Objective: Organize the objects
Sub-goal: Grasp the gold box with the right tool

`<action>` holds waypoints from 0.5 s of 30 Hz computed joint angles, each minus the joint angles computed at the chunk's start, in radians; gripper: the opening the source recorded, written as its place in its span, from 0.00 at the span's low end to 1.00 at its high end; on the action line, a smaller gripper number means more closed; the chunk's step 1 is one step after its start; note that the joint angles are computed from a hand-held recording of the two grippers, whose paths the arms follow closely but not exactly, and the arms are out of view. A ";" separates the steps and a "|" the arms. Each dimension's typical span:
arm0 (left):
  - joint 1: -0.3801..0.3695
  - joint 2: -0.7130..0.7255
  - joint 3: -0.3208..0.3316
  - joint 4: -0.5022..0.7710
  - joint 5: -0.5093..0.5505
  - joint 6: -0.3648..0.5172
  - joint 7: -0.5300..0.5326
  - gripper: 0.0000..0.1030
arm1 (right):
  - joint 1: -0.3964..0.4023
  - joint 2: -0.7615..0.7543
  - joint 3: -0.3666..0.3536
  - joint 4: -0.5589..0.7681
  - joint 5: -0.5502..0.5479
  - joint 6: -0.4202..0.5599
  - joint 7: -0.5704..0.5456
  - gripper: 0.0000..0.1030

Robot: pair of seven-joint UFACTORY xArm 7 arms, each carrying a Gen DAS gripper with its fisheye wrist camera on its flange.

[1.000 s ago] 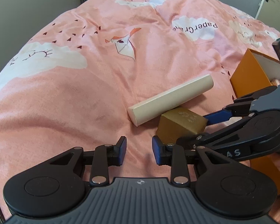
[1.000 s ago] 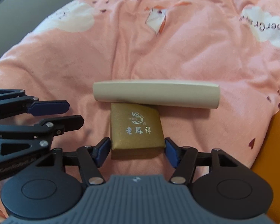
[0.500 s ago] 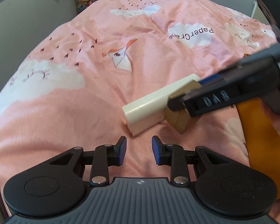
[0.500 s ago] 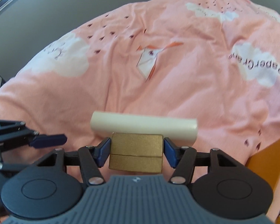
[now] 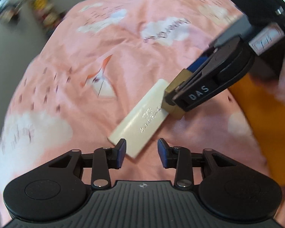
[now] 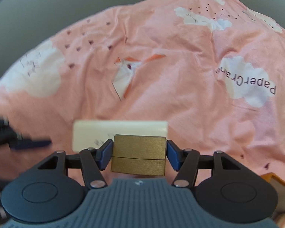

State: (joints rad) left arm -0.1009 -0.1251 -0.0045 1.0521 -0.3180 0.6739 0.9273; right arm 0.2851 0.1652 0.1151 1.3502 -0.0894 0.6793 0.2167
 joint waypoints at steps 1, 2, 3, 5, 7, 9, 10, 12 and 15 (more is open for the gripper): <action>-0.007 0.010 0.000 0.003 -0.004 -0.018 0.050 0.42 | -0.001 -0.003 -0.004 -0.004 -0.009 0.008 -0.001 0.60; -0.014 0.019 0.000 0.006 -0.014 -0.027 0.104 0.42 | -0.004 -0.004 -0.007 -0.006 -0.014 0.010 0.001 0.60; -0.019 0.033 0.000 0.018 -0.027 -0.019 0.159 0.42 | -0.008 -0.002 -0.010 -0.004 -0.014 0.011 0.005 0.60; -0.023 0.064 -0.005 0.047 -0.038 0.018 0.250 0.47 | -0.020 0.005 -0.010 0.011 0.012 0.030 -0.005 0.60; -0.018 0.100 -0.011 0.086 -0.051 0.065 0.320 0.59 | -0.029 0.009 -0.004 0.031 0.044 0.072 -0.044 0.60; -0.008 0.142 -0.021 0.132 -0.057 0.110 0.370 0.66 | -0.037 0.004 0.004 0.046 0.081 0.121 -0.093 0.60; -0.002 0.160 -0.026 0.151 -0.058 0.125 0.383 0.67 | -0.042 -0.001 0.007 0.051 0.107 0.149 -0.124 0.60; 0.005 0.199 -0.038 0.191 -0.034 0.140 0.374 0.68 | -0.047 -0.013 0.011 0.057 0.145 0.196 -0.167 0.60; 0.008 0.259 -0.055 0.247 0.017 0.160 0.346 0.68 | -0.040 -0.009 0.010 0.069 0.137 0.241 -0.200 0.60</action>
State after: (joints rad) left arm -0.0926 0.1334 -0.0592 1.2991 -0.3013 0.8336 1.2731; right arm 0.2453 0.1558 0.1254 1.4194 0.0479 0.9207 0.0170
